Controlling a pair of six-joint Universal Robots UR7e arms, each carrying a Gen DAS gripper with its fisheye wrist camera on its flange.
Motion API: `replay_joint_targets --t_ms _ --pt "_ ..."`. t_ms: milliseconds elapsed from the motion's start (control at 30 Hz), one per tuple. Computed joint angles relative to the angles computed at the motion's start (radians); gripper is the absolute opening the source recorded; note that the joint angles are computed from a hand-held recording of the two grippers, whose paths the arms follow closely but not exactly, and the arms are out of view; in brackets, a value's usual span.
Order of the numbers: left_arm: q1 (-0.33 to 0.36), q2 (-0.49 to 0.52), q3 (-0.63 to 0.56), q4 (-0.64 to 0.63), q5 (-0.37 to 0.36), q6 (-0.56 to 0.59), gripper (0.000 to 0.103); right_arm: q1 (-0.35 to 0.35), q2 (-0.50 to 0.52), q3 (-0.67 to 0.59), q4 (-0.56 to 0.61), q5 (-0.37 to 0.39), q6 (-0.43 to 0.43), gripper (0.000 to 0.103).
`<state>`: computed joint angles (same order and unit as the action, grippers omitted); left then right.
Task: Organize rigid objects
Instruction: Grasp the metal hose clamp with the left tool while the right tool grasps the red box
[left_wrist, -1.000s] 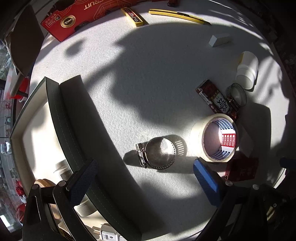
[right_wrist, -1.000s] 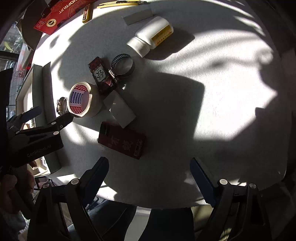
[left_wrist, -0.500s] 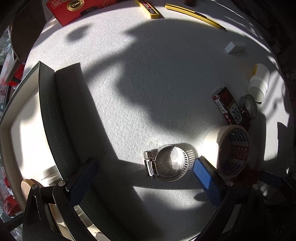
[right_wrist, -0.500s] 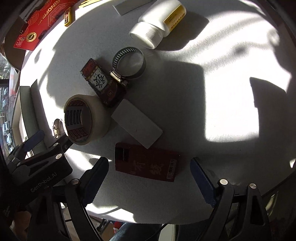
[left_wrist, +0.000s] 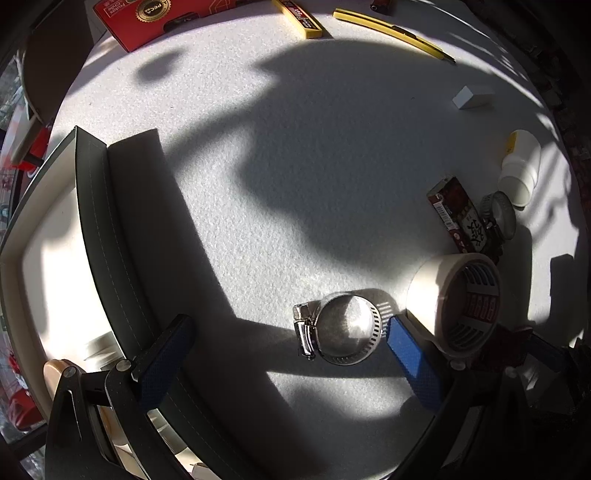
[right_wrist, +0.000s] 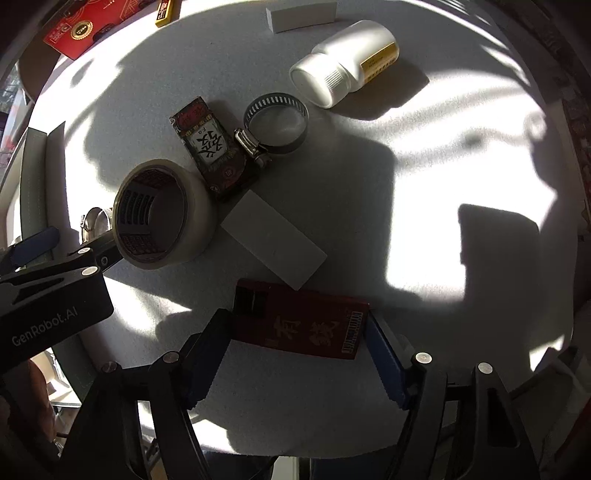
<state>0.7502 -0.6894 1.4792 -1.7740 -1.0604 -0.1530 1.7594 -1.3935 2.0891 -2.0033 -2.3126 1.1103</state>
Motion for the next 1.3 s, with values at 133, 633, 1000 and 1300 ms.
replay_joint_targets --t_ms 133,633,1000,1300 --pt "-0.026 0.005 0.025 -0.033 -0.015 -0.017 0.103 -0.044 -0.127 0.089 -0.024 0.028 0.038 0.073" --pt "-0.066 0.005 0.082 -0.067 -0.038 -0.078 0.099 -0.052 -0.140 0.112 -0.086 0.067 -0.003 0.072" --pt "-0.072 -0.044 0.098 -0.030 -0.137 -0.015 0.044 -0.024 -0.227 0.169 -0.158 0.093 -0.045 0.072" --pt "-0.084 -0.129 0.149 -0.014 -0.211 -0.002 0.044 -0.021 -0.265 0.178 -0.155 0.124 -0.075 0.072"
